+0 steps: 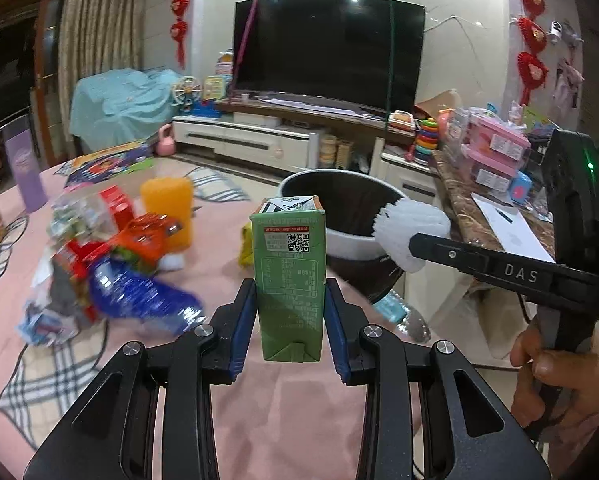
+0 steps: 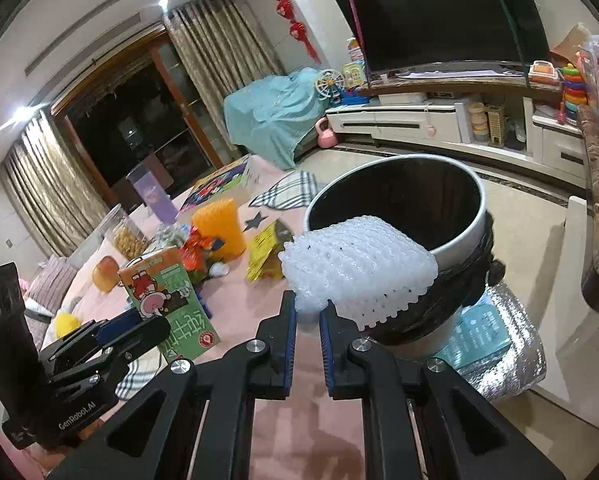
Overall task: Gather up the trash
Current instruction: 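Carry both items over the bin and open both tools to drop them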
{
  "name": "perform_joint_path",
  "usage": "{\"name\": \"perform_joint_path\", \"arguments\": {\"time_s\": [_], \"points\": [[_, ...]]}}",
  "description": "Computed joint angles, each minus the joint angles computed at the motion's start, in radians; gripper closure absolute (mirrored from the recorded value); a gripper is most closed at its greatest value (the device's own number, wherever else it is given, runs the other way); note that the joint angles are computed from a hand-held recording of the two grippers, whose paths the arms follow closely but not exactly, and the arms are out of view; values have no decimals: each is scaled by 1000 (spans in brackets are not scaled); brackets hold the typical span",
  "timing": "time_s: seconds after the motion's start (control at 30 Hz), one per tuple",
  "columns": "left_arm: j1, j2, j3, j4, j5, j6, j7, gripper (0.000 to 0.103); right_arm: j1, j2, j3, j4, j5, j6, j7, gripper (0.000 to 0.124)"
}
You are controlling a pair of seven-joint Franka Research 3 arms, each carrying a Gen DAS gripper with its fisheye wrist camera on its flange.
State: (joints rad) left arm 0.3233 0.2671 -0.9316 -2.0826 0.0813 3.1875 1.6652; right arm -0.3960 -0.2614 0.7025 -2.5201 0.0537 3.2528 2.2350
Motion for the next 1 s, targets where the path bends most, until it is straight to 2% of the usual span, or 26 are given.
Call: {"name": "perform_joint_path", "arguments": {"time_s": [0.17, 0.27, 0.37, 0.43, 0.5, 0.53, 0.63, 0.7, 0.8, 0.93, 1.0], "points": [[-143, 55, 106, 106, 10, -51, 9, 71, 46, 33, -86, 25, -9, -5, -40, 113], [-244, 89, 191, 183, 13, -87, 25, 71, 54, 61, -119, 52, -26, -11, -60, 113], [-323, 135, 255, 279, 3, -148, 39, 71, 89, 88, -175, 73, -39, -16, -75, 113], [-381, 162, 307, 340, 3, -179, 39, 71, 146, 109, -242, 85, -37, -21, -89, 113], [-417, 192, 332, 398, -8, -215, 57, 71, 240, 128, -343, 97, -16, -27, -123, 113], [-436, 211, 344, 433, -14, -239, 68, 71, 265, 135, -371, 101, -13, -29, -129, 113], [-497, 255, 392, 526, -26, -299, 86, 71, 468, 159, -571, 118, 106, -33, -246, 113], [-527, 282, 414, 579, -44, -330, 101, 71, 576, 167, -671, 130, 209, -38, -343, 113], [-575, 332, 453, 681, -68, -400, 116, 71, 652, 177, -740, 155, 341, -54, -468, 113], [-629, 385, 506, 784, -82, -475, 116, 71, 685, 197, -765, 193, 514, -82, -630, 113], [-646, 411, 518, 829, -91, -511, 116, 71, 678, 210, -756, 211, 573, -98, -684, 112]]}}
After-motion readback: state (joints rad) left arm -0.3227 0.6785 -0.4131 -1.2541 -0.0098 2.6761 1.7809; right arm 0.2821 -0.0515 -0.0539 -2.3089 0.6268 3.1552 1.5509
